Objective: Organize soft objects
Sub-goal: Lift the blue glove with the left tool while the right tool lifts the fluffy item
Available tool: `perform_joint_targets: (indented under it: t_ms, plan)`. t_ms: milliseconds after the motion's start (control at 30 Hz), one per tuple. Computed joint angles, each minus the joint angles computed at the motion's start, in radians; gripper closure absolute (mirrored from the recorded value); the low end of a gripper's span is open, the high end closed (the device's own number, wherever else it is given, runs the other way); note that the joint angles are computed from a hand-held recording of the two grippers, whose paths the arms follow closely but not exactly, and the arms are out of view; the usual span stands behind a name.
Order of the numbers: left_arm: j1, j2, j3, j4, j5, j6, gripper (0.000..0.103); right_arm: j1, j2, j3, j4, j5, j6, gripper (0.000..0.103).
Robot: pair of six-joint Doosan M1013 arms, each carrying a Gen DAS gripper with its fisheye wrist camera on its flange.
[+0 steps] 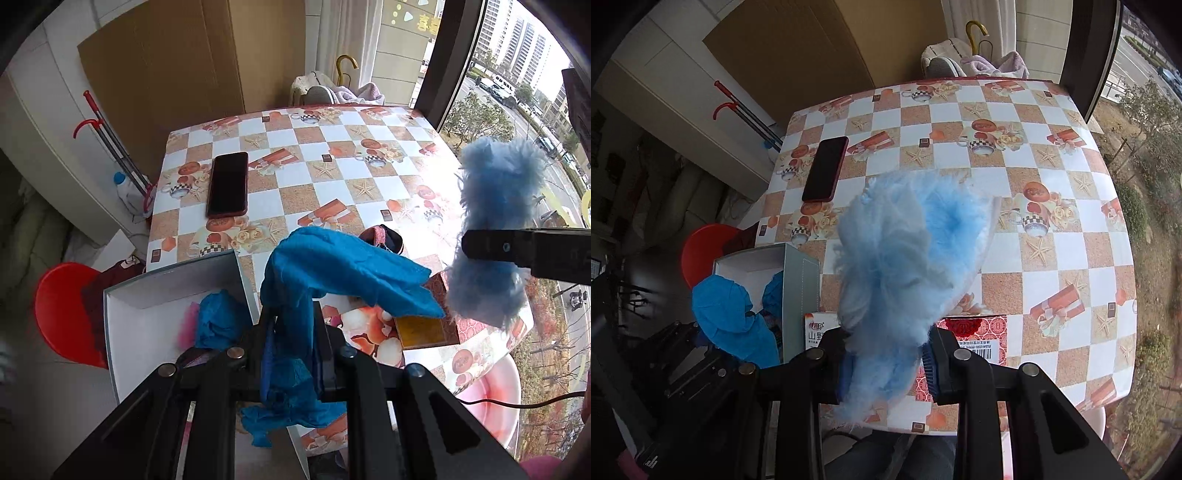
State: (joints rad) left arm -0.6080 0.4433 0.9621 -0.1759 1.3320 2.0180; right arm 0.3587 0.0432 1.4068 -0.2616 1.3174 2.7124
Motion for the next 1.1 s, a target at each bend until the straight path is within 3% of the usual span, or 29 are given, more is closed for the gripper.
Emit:
perform_joint_targets:
  t_ms: [567,1100]
  plan:
    - [0.084,-0.048,0.066,0.029,-0.021,-0.038,0.084,0.075,0.121,-0.095,0.096,0.021,-0.107,0.07]
    - [0.126,-0.084,0.133,0.054,-0.038,-0.083,0.084,0.119,0.191,-0.17,0.121,0.053,-0.2,0.07]
